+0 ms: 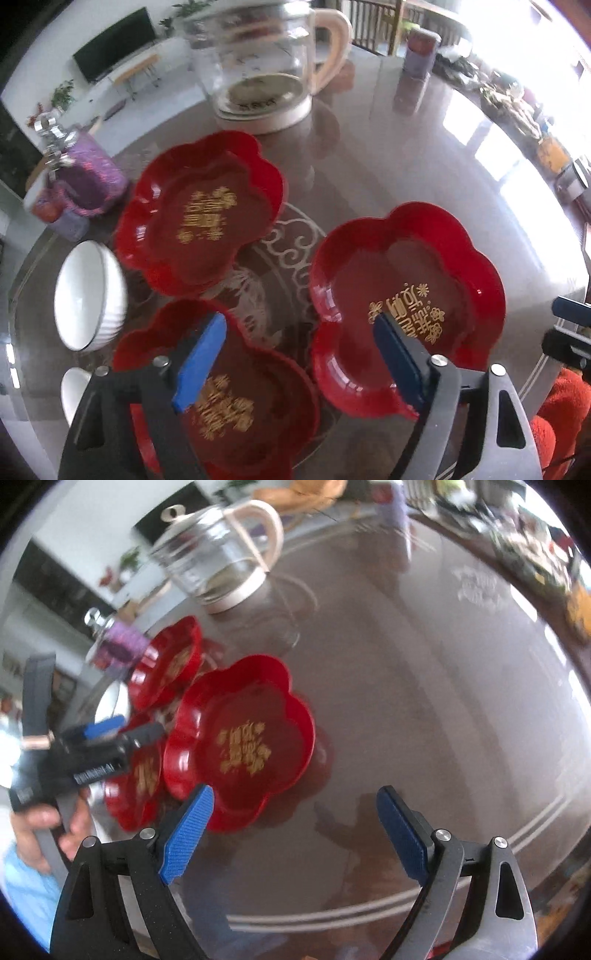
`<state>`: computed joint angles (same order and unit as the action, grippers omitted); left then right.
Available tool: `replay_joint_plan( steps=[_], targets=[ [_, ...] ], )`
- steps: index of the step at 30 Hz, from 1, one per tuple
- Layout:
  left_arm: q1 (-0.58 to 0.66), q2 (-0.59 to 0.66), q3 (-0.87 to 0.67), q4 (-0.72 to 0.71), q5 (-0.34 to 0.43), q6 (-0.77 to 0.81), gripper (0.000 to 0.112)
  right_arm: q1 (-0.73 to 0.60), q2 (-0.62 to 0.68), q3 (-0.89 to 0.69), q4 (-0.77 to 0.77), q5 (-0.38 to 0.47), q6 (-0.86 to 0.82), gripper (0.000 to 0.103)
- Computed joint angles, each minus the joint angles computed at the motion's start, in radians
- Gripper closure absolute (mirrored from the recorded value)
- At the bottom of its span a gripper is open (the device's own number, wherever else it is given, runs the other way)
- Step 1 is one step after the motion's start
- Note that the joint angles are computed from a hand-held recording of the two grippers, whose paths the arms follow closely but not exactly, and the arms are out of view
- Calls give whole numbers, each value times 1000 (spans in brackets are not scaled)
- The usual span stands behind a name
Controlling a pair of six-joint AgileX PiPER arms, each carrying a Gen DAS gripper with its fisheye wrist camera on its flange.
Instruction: Organize plates and bowls
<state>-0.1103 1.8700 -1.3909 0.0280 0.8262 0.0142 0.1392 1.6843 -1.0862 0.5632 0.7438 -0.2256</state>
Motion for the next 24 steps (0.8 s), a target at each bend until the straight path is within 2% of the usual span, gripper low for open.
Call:
replay_joint_plan(
  steps=[3, 7, 9, 11, 12, 13, 17, 20, 24],
  targets=[
    [-13, 50, -39, -1, 5, -17, 45, -20, 63, -33, 54, 5, -7, 12],
    [-11, 81, -49, -12, 12, -27, 59, 4, 83, -30, 63, -5, -22, 13],
    [-13, 93, -41, -2, 5, -37, 74, 35, 92, -34, 44, -19, -11, 14],
    [-14, 101, -32, 3, -4, -46, 80, 58, 103, -35, 27, -31, 5, 28],
    [-15, 100, -23, 4, -15, -53, 81, 64, 112, -37, 20, -33, 17, 57],
    [-14, 99, -19, 1, -20, -54, 81, 73, 125, -45, -9, -33, 57, 78],
    [-16, 92, -2, -12, -34, -61, 92, 75, 161, -47, 25, -57, 32, 80],
    [-38, 84, 19, 55, -59, -126, 99, 87, 176, -52, 9, -73, 56, 79],
    [-25, -12, 115, -21, -84, -102, 100, 87, 149, -39, -38, -86, 62, 83]
  ],
)
